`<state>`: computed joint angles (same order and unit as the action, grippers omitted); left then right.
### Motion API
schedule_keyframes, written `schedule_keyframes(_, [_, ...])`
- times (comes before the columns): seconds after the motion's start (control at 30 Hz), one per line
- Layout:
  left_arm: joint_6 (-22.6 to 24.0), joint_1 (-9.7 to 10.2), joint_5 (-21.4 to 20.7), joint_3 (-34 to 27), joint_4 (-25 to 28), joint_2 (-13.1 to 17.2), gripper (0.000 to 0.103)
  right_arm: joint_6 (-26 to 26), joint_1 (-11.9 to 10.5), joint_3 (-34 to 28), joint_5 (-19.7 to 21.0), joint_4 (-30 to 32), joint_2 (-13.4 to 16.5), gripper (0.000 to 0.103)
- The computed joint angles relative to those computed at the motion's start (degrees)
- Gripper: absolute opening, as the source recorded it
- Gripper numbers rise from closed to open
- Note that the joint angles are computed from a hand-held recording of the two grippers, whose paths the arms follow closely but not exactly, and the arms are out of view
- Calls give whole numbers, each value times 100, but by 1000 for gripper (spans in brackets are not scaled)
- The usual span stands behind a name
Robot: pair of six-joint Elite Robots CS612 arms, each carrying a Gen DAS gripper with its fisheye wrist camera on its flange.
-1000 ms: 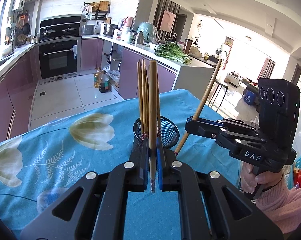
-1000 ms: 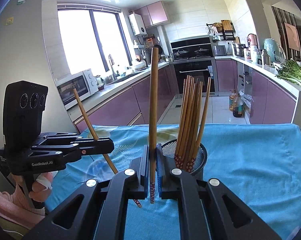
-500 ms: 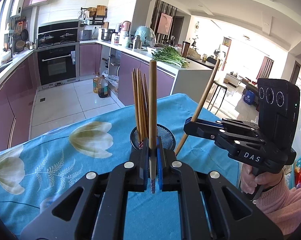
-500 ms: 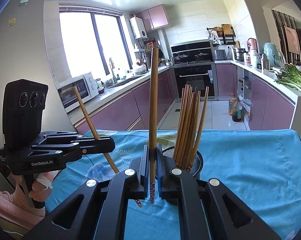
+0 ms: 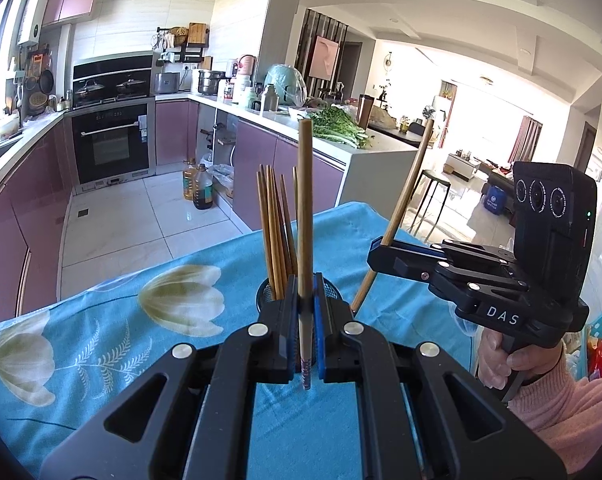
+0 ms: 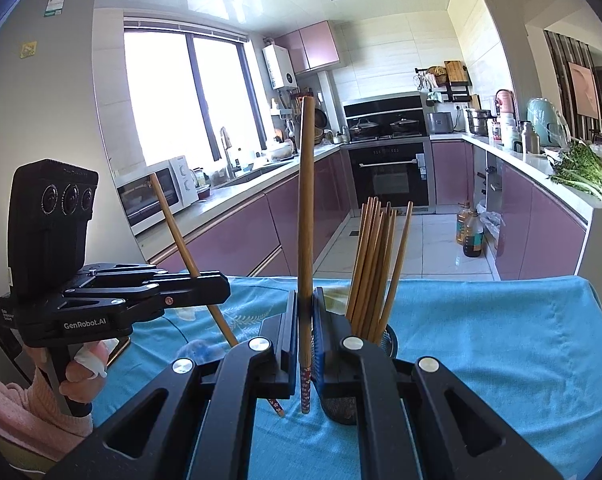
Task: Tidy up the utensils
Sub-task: 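Carry the upright chopstick over the mesh holder with the left tool while the right tool follows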
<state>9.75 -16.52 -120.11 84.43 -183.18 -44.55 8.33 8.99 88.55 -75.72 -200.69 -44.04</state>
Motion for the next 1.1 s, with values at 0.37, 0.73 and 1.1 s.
schedule_keyframes(0.37, [-54, -24, -61, -33, -289, -49, 7, -57, 13, 11, -89, -179, -52, 6])
schedule_keyframes(0.73, [-148, -29, -99, -77, -543, -68, 7, -108, 25, -89, -195, -312, -56, 6])
schedule_keyframes(1.1, [-154, -74, -33, -75, -727, -47, 7, -40, 56, -258, -331, -312, 37, 6])
